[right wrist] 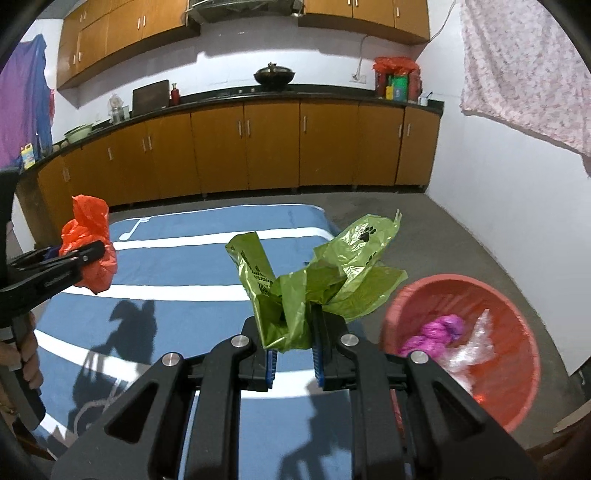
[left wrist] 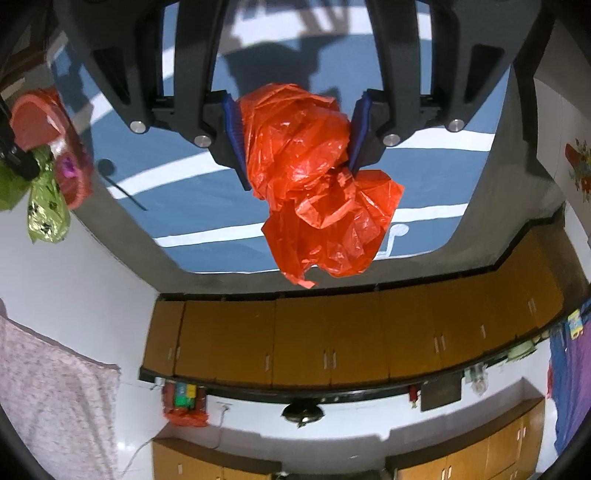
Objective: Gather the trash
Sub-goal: 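Carry the red and lime-green bags over the orange basket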
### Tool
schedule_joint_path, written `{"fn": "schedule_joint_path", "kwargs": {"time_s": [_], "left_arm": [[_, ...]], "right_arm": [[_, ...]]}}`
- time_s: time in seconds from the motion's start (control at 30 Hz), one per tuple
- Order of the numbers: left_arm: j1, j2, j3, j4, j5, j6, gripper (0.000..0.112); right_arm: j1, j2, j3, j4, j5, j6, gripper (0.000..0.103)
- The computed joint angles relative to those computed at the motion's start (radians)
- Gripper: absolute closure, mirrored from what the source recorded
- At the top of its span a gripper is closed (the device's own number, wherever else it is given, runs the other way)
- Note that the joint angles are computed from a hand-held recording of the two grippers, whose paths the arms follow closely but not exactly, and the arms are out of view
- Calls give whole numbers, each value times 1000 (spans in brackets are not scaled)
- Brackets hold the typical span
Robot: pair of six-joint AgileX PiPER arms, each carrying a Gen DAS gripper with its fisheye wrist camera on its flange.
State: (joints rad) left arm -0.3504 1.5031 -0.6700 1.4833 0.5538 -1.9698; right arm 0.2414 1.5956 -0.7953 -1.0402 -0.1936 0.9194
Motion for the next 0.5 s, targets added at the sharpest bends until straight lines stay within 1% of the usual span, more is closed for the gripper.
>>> {"fn": "schedule_joint_path", "kwargs": {"time_s": [0.17, 0.27, 0.4, 0.5], "left_arm": [[-128, -35, -13, -81, 75, 53, 65], [-199, -30, -35, -112, 116, 66, 66], [-265, -17, -68, -140, 133, 75, 65], [-302, 1, -99, -152, 144, 89, 66]], "right_arm": [[-71, -47, 43, -44, -24, 10, 87], [-108, -71, 61, -56, -32, 8, 87], [-164, -89, 66, -97, -45, 29, 87], [-204, -95, 74, -57, -49, -34, 87]]}}
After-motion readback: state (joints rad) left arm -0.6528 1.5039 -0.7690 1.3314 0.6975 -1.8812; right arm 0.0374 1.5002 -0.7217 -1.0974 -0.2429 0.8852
